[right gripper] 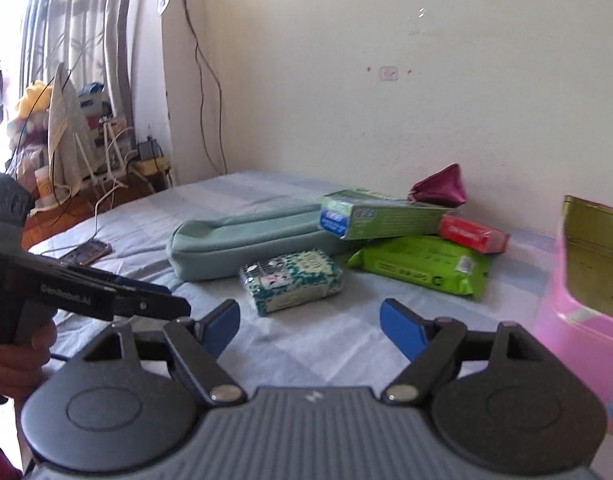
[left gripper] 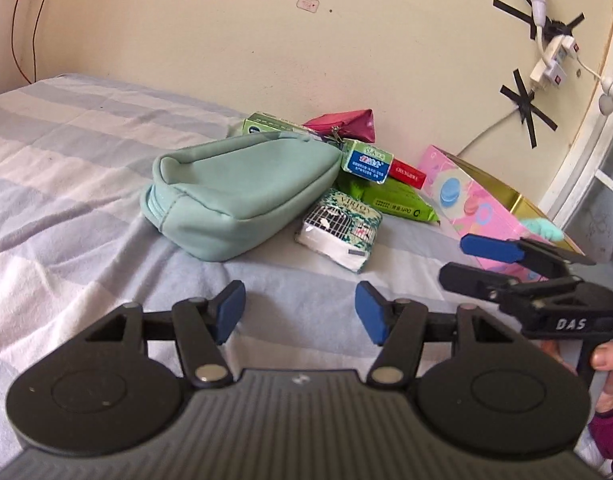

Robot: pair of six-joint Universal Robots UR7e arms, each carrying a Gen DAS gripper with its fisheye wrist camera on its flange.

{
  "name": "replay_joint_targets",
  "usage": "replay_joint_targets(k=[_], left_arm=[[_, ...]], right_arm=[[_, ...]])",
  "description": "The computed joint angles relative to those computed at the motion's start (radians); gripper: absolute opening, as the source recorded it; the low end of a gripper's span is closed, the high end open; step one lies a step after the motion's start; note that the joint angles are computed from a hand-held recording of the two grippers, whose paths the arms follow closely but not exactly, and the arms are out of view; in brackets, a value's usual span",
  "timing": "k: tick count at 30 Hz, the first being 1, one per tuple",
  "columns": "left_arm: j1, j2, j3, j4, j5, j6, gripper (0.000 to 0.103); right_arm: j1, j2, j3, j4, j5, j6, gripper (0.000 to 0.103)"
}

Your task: Organize objects

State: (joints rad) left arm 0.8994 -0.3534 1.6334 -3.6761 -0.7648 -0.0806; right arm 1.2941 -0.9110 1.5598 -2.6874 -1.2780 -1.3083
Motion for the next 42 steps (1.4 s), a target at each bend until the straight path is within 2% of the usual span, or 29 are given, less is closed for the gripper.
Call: replay_joint_targets(k=[5, 10, 11, 12, 17, 23, 26, 29, 31, 36, 39, 42], left_arm=[[0.029, -0.019, 0.037, -0.071, -0.105, -0.068, 0.063], [0.05, -0.027, 0.05, -0.104, -0.166, -0.112, 0.063], [0.048, -0.026, 0.048, -0.103, -0.164, -0.112, 0.063], [0.048, -0.024, 0.045, -0.101, -0.162, -0.107, 0.063], [0.044, -0.019, 0.04, -0.097, -0.152, -0.094, 0.063], [0.034, -0.017, 0.034, -0.072, -0.12, -0.071, 0.064], [0.019, -0.017, 0.022, -0.019, -0.115, -0.047, 0.064], [0.014, -0.025, 0.003, 0.052, -0.228, -0.071, 0.064], [0.006, -0.03, -0.021, 0.142, -0.291, -0.079, 0.063], [-0.002, -0.041, -0.067, 0.351, -0.385, -0.141, 0.062], [0.017, -0.041, -0.088, 0.431, -0.457, -0.221, 0.062], [0.02, -0.025, -0.123, 0.49, -0.439, -0.267, 0.061]], right_arm=[[0.055, 0.089, -0.092, 0.014, -0.101, -0.016, 0.094], [0.093, 0.155, -0.163, 0.028, -0.175, -0.005, 0.095], [0.1, 0.165, -0.173, 0.032, -0.191, -0.006, 0.093], [0.105, 0.172, -0.183, 0.049, -0.211, -0.006, 0.084], [0.094, 0.138, -0.138, 0.026, -0.223, -0.02, 0.08], [0.042, 0.002, 0.032, -0.113, -0.264, 0.086, 0.082], [-0.011, -0.085, 0.135, -0.153, -0.219, 0.1, 0.093], [-0.062, -0.148, 0.184, -0.135, -0.132, 0.105, 0.1], [-0.073, -0.163, 0.193, -0.137, -0.111, 0.096, 0.1], [-0.065, -0.153, 0.155, -0.079, -0.118, 0.054, 0.101], [-0.057, -0.143, 0.15, -0.061, -0.133, -0.024, 0.103], [-0.043, -0.12, 0.13, -0.054, -0.161, -0.091, 0.103]])
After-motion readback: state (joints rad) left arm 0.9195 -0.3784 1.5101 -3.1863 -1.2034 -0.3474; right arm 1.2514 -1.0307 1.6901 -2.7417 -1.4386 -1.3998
